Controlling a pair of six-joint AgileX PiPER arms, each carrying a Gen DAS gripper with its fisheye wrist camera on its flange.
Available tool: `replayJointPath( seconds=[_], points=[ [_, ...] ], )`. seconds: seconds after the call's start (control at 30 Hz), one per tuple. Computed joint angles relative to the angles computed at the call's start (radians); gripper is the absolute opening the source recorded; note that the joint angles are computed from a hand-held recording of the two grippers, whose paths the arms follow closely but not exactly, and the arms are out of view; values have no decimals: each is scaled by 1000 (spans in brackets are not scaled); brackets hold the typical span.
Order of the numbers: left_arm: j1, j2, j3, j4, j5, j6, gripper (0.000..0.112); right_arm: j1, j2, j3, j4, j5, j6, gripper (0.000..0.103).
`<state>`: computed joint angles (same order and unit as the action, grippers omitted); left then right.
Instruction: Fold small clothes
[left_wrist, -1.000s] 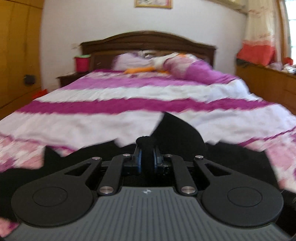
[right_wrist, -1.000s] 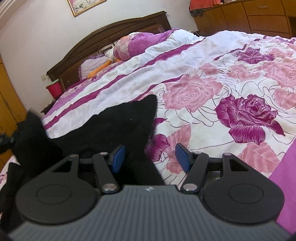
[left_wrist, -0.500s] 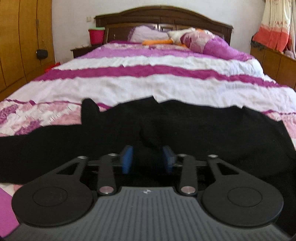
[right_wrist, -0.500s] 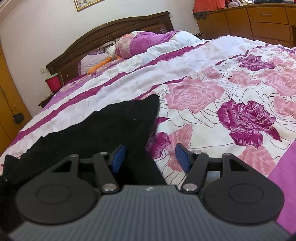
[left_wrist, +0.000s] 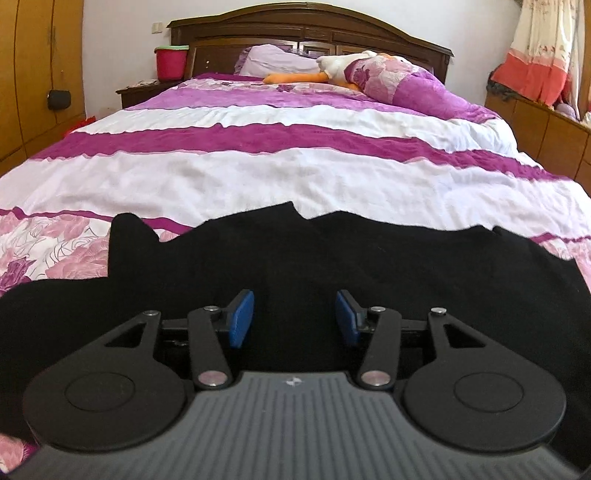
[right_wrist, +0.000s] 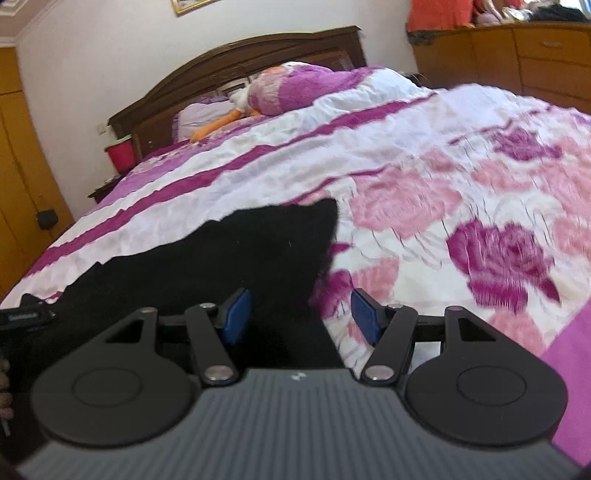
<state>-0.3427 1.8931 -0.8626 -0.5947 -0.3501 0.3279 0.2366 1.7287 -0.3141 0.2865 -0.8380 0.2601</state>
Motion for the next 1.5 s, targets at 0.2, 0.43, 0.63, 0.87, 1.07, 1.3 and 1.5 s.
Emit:
replayJointPath(
  seconds=[0.2, 0.43, 0.63, 0.87, 1.07, 1.3, 1.5],
  points=[
    [81, 61, -69, 357, 109, -371, 50, -38, -20, -54, 8, 74, -61, 63],
    [42, 8, 14, 328, -58, -340, 8, 4, 19, -68, 46, 51, -61, 63],
    [18, 12, -7, -13, -94, -21, 8, 59, 57, -101, 135, 62, -153, 63],
    [21, 77, -35, -52, -70, 36, 8, 20, 25, -140, 112, 139, -200, 63],
    [46, 68, -8, 99, -88, -99, 8, -114, 92, -348, -13, 340, -116, 63],
    [22, 40, 32, 213, -196, -153, 9, -130, 147, -413, -21, 276, -177, 8],
    [-12, 181, -156, -72, -70, 162, 12, -98, 221, -445, 185, 230, -398, 9]
  ],
)
